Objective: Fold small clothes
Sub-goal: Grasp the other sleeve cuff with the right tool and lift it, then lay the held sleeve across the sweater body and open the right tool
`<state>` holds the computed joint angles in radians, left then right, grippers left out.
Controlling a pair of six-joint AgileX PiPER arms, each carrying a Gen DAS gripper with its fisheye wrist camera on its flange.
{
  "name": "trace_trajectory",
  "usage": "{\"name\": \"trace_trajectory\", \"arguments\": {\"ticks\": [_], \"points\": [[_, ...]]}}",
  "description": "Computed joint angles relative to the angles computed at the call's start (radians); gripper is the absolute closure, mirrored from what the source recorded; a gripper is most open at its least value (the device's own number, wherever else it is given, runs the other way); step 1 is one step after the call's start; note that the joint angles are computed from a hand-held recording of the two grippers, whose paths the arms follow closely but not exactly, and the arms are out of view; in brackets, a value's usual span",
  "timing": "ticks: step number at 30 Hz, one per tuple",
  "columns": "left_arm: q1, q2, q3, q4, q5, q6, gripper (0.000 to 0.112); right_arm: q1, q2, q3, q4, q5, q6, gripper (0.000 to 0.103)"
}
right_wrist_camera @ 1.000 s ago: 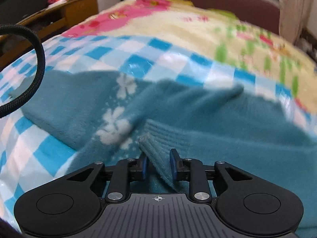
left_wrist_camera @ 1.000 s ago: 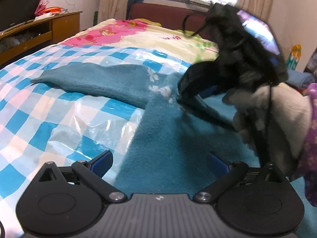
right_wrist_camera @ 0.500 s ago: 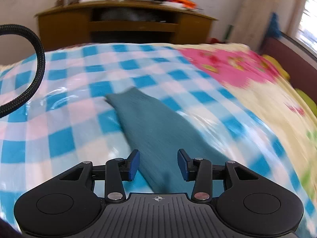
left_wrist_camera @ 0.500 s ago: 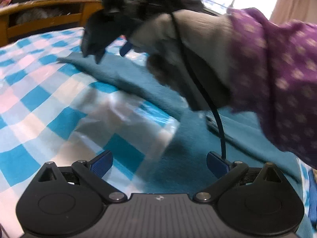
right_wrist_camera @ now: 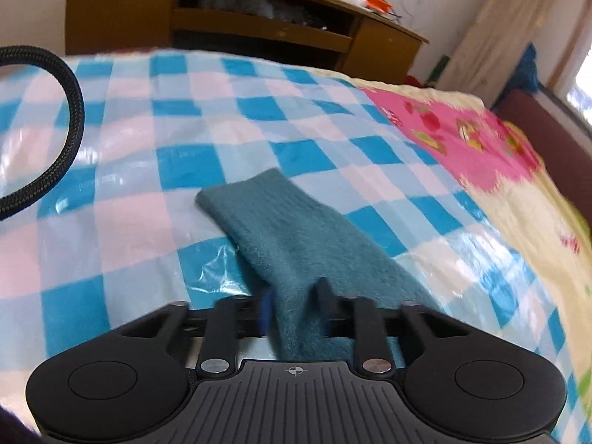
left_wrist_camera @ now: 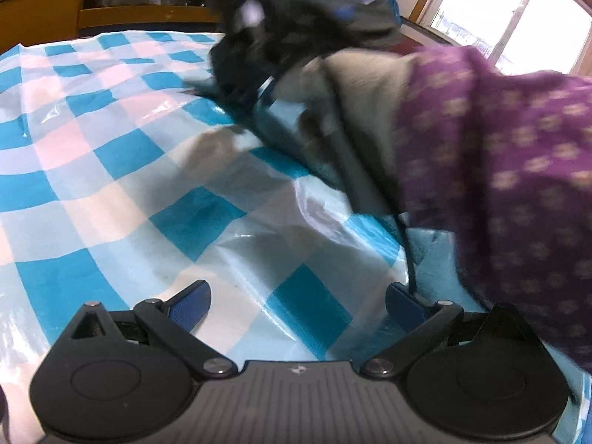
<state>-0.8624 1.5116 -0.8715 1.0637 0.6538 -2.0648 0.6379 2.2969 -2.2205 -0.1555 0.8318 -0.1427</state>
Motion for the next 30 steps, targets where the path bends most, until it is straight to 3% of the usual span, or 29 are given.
{"name": "trace_trajectory", "arguments": {"ticks": [6,10,13,15,17,19,24,28,30], "points": [[-0.067,0.044,-0.046,0.057,0.097,-0.007,0.009,-0.094,-0.224,0.219,0.154,-0.086,0.002,0.096],[-0.066,0.077,-0.092,0.042,0.102,0.071,0.009,-0.209,-0.426,0.42,0.292,-0.141,-0.031,0.097],[-0.055,0.107,-0.166,0.041,0.098,0.152,0.009,-0.347,-0.587,0.569,0.475,-0.167,-0.126,0.097],[-0.078,0.173,-0.276,0.093,0.185,0.235,0.009,-0.453,-0.676,0.654,0.621,-0.171,-0.212,0.097],[-0.067,0.265,-0.415,0.099,0.212,0.379,0.009,-0.58,-0.748,0.728,0.779,-0.16,-0.302,0.097],[-0.051,0.344,-0.537,0.07,0.185,0.487,0.009,-0.715,-0.79,0.78,0.926,-0.119,-0.38,0.097],[-0.098,0.55,-0.796,0.076,0.273,0.65,0.009,-1.051,-0.852,0.93,1.201,-0.019,-0.541,0.097],[-0.121,0.7,-0.964,0.064,0.356,0.784,0.009,-1.249,-0.785,1.029,1.246,0.039,-0.566,0.096],[-0.126,0.763,-1.041,0.028,0.415,0.884,0.009,-1.268,-0.729,1.055,1.201,0.024,-0.556,0.095]]}}
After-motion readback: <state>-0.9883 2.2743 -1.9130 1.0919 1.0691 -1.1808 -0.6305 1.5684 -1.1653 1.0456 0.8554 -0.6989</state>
